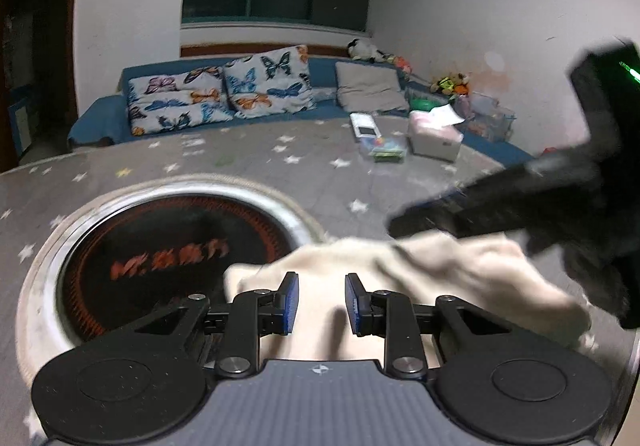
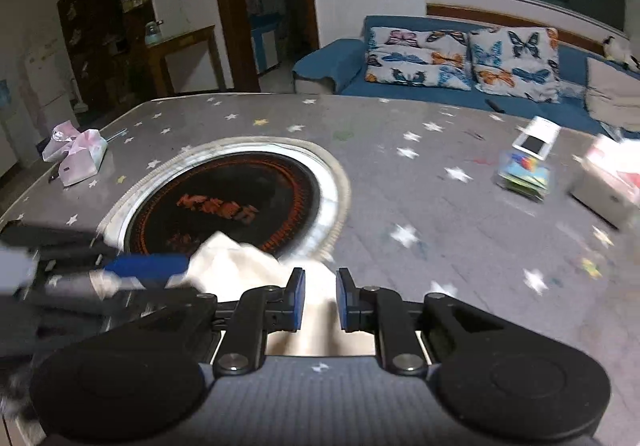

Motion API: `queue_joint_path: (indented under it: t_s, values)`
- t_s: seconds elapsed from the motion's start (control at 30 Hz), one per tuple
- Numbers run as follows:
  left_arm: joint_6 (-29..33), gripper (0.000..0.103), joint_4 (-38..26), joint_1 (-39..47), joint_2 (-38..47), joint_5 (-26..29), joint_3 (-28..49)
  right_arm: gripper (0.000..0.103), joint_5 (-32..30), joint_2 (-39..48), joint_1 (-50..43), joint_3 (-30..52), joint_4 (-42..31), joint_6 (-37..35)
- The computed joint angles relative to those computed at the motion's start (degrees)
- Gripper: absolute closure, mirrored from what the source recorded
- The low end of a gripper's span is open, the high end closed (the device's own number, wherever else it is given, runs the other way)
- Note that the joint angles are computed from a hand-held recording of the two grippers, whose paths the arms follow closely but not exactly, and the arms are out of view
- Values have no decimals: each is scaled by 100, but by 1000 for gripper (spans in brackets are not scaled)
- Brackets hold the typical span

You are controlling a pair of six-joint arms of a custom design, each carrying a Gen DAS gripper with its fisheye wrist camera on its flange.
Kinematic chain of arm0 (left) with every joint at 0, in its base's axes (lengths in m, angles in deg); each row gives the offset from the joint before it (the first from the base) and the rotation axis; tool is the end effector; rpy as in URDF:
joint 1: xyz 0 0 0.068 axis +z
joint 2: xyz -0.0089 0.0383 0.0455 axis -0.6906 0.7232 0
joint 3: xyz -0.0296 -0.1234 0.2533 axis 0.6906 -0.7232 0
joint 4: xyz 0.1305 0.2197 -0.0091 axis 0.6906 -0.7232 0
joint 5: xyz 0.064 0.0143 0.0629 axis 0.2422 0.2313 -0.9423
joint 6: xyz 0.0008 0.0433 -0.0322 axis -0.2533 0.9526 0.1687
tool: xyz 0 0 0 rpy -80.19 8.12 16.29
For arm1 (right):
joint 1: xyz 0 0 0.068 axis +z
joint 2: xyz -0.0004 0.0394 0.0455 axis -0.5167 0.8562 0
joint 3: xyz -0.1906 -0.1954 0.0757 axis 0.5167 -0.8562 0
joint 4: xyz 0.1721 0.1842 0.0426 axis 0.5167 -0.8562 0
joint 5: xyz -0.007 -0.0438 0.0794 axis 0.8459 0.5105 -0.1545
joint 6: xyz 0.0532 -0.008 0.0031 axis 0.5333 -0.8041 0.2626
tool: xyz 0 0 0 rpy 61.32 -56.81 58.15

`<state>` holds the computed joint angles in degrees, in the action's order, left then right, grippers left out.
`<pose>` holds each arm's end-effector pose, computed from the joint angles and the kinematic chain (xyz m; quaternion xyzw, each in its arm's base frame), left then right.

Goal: Fold clothes
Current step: 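Lower the folded hem onto the sweatshirt with both grippers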

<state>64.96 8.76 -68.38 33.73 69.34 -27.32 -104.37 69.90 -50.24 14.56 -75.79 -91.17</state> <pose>0.2472 -0.1203 0.1046 0.2282 0.8453 -0.1728 0.4512 0.2333 -0.0622 0.1320 -0.1091 0.9059 0.1108 0.3939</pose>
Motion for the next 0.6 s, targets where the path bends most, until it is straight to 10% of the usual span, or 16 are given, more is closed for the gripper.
queue_joint_path:
  t_s: [0.6]
  values:
    - [-77, 75, -265, 82, 926, -476, 682, 96, -408, 489, -1394, -63, 213, -748]
